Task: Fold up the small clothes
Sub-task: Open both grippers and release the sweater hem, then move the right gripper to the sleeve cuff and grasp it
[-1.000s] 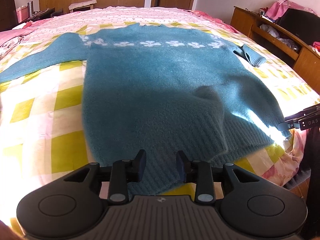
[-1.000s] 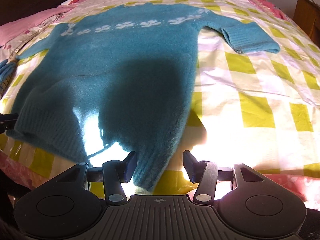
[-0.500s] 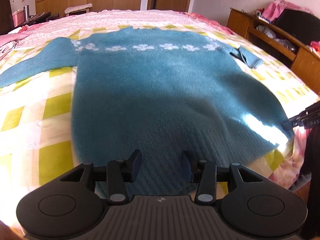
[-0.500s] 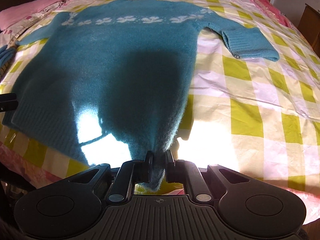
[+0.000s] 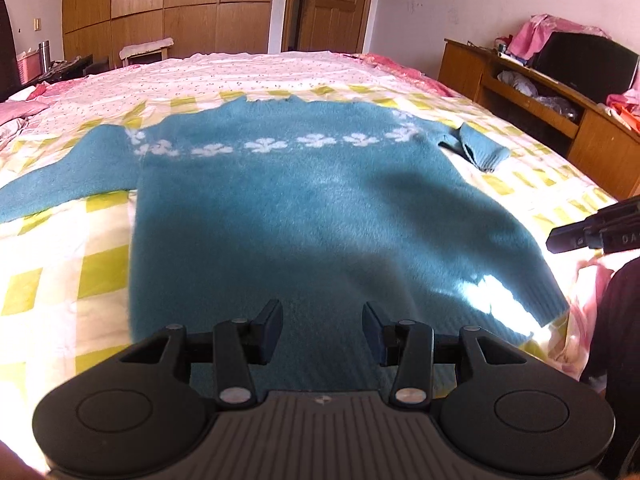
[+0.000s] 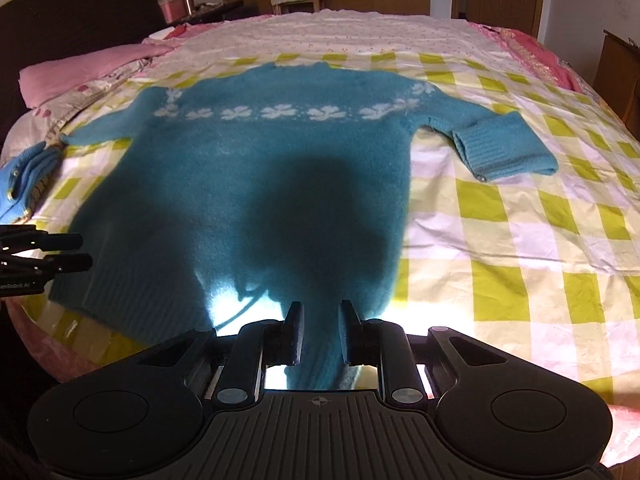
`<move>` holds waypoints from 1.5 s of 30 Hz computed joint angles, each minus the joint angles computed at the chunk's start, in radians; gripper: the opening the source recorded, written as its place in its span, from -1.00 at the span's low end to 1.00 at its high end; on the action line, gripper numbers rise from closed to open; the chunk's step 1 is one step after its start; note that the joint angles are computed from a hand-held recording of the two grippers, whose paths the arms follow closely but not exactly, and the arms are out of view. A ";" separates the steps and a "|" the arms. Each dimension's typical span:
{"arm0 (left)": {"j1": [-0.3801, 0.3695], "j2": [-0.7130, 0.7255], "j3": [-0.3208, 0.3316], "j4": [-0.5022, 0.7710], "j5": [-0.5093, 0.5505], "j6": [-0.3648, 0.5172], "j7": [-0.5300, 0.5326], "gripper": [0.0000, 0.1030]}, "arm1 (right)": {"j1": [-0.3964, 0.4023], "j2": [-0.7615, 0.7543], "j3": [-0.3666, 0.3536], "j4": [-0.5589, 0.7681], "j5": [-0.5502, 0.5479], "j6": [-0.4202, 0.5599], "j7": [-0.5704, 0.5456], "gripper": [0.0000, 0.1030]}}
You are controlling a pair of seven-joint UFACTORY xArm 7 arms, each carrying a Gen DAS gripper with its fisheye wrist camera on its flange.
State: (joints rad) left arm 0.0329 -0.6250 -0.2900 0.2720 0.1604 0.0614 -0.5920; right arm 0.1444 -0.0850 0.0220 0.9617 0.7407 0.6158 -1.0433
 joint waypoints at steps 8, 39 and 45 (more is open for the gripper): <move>0.094 0.176 -0.119 0.085 0.033 -0.052 -0.062 -0.05 | 0.042 0.109 0.064 0.039 0.122 0.006 -0.071 -0.62; -0.091 0.077 -0.018 0.092 0.102 0.169 -0.197 1.00 | -0.052 0.153 0.061 0.068 0.297 0.108 -0.169 -0.58; 0.045 0.149 -0.090 0.186 0.192 0.107 -0.234 1.00 | -0.075 0.171 0.050 0.112 0.367 0.074 -0.193 -0.58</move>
